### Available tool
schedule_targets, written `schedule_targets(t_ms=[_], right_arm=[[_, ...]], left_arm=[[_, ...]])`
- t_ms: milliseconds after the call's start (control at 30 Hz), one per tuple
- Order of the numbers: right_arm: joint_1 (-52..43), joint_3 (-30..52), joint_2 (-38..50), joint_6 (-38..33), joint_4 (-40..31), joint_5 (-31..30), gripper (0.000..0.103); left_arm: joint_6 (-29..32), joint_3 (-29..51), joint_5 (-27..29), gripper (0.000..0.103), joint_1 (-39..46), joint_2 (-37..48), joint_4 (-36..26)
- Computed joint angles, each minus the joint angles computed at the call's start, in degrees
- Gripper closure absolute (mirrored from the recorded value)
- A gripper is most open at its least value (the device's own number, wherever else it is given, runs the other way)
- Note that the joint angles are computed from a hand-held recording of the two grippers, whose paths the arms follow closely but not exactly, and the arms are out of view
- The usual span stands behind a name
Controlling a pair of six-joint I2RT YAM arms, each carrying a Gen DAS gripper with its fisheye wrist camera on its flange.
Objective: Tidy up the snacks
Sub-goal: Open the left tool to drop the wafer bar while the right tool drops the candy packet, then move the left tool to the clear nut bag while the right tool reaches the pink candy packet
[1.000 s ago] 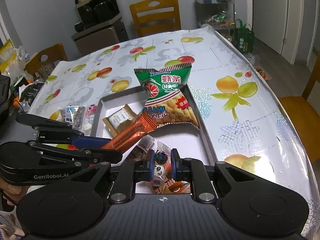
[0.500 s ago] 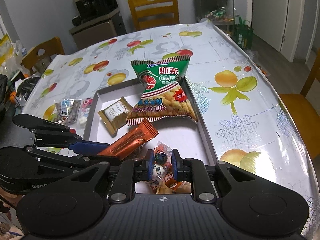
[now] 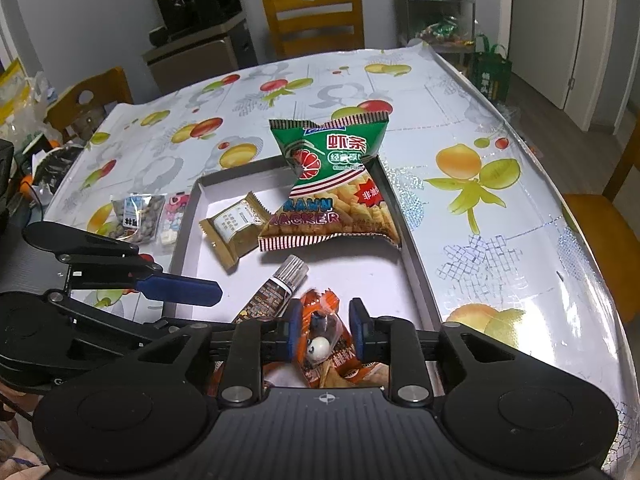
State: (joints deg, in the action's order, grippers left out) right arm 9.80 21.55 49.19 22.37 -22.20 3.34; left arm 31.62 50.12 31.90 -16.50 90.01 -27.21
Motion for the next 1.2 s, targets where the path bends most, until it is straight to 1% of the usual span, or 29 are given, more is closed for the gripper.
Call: schedule_targets(t_ms=[100, 200, 400, 700, 833, 1200], right_arm=[[0.0, 0.1, 0.0, 0.0, 0.2, 0.0, 0.070], [0.5, 0.4, 0.0, 0.4, 0.4, 0.4, 0.064], [2.8, 2.1, 1.9, 1.2, 2.0, 1.5, 0.059], [7.6, 4.9, 7.6, 2.3, 5.5, 2.5, 0.058], [9.5, 6.5, 10.5, 2.6, 7.1, 2.8, 0.056], [14.7, 11.1, 17.9, 3.1, 9.8, 3.8, 0.054]], left_arm=[[-0.2, -0.1, 0.1, 0.068, 0.6, -0.2, 0.3], [-0.3, -0.2, 0.2, 0.068, 1.2, -0.6, 0.6], [-0.2, -0.5, 0.2, 0.068, 3.8, -1.6, 0.8], [1.5, -0.1, 1.0, 0.068, 9.3, -2.1, -0.4], [2.1, 0.2, 1.3, 0.068, 11.9, -2.3, -1.0], [4.3, 1.3, 1.7, 0.068, 18.7, -2.1, -2.4]])
